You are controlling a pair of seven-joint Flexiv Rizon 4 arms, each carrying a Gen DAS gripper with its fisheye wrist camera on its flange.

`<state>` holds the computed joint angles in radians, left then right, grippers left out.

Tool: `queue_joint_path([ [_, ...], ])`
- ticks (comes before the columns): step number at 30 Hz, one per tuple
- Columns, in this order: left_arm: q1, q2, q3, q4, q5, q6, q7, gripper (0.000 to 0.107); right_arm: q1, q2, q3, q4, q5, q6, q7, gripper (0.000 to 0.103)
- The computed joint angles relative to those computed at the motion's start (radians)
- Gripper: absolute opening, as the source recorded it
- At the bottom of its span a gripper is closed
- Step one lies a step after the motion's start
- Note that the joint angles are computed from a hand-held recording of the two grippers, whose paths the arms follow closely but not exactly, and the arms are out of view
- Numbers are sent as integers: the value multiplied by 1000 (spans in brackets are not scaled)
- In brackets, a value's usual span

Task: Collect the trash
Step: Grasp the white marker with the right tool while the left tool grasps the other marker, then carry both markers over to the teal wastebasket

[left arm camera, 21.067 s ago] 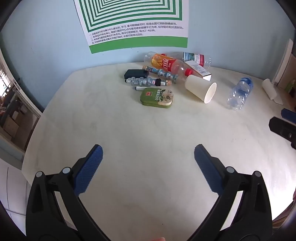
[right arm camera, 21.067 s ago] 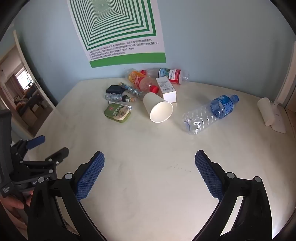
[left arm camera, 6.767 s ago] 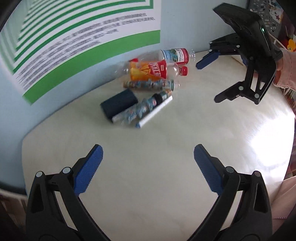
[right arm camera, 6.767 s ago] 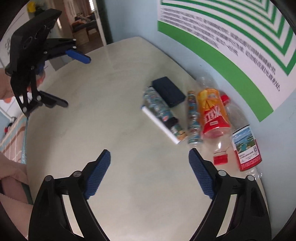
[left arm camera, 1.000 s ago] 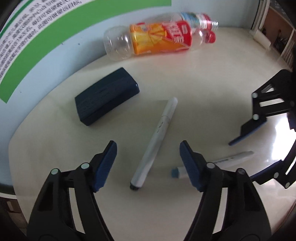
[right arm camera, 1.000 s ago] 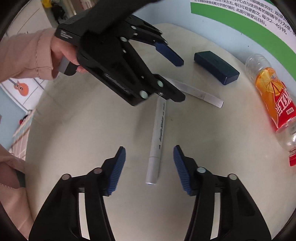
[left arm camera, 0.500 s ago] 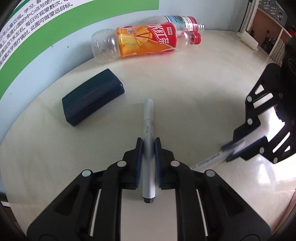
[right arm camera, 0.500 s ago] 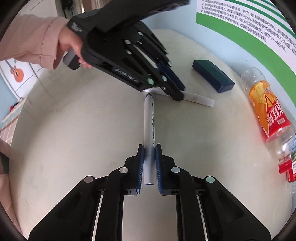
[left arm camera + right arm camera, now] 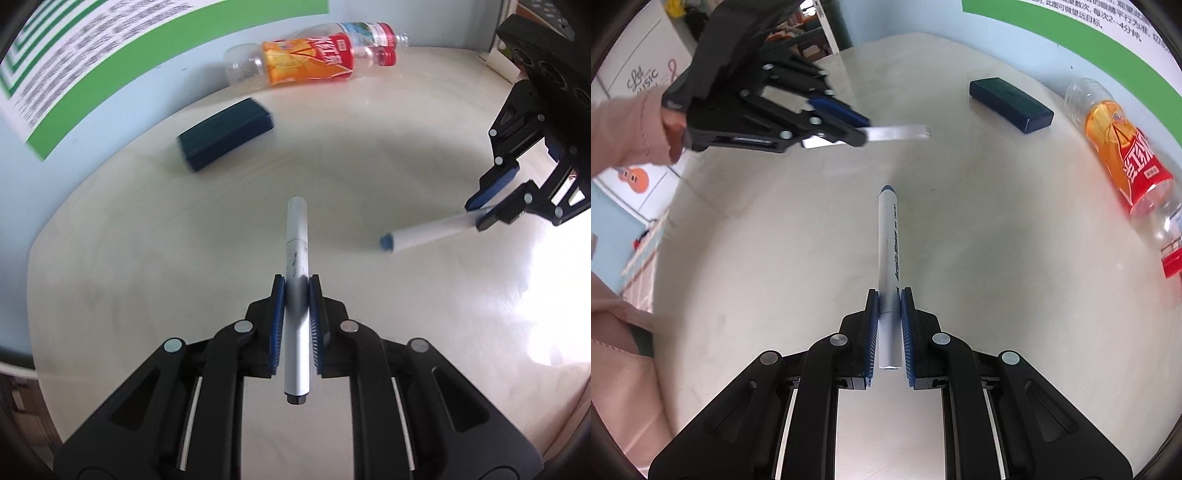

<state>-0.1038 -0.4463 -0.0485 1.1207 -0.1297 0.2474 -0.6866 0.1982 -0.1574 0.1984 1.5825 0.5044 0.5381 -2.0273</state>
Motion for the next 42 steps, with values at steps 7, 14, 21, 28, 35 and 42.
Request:
queue_joint_path([
  [7,37,113,34,94,9,31,-28,11,16,-18,11,-90,29,-84,21,13],
  [14,109,270,77,240,-33,44,-46,11,69,-26,42,-156,32,-148,24,13],
  [21,204,478,163,403,-34,2,-66,11,165,-89,85,-289,3,-215,22,13],
  [28,329,681,269,539,20,-60,-130,11,297,-207,143,-477,-26,-294,29,13],
  [35,487,846,386,616,117,-164,-156,11,510,-406,195,-774,-58,-405,47,13],
  [42,627,895,489,691,175,-208,-126,11,761,-688,165,-1183,-102,-618,146,13],
])
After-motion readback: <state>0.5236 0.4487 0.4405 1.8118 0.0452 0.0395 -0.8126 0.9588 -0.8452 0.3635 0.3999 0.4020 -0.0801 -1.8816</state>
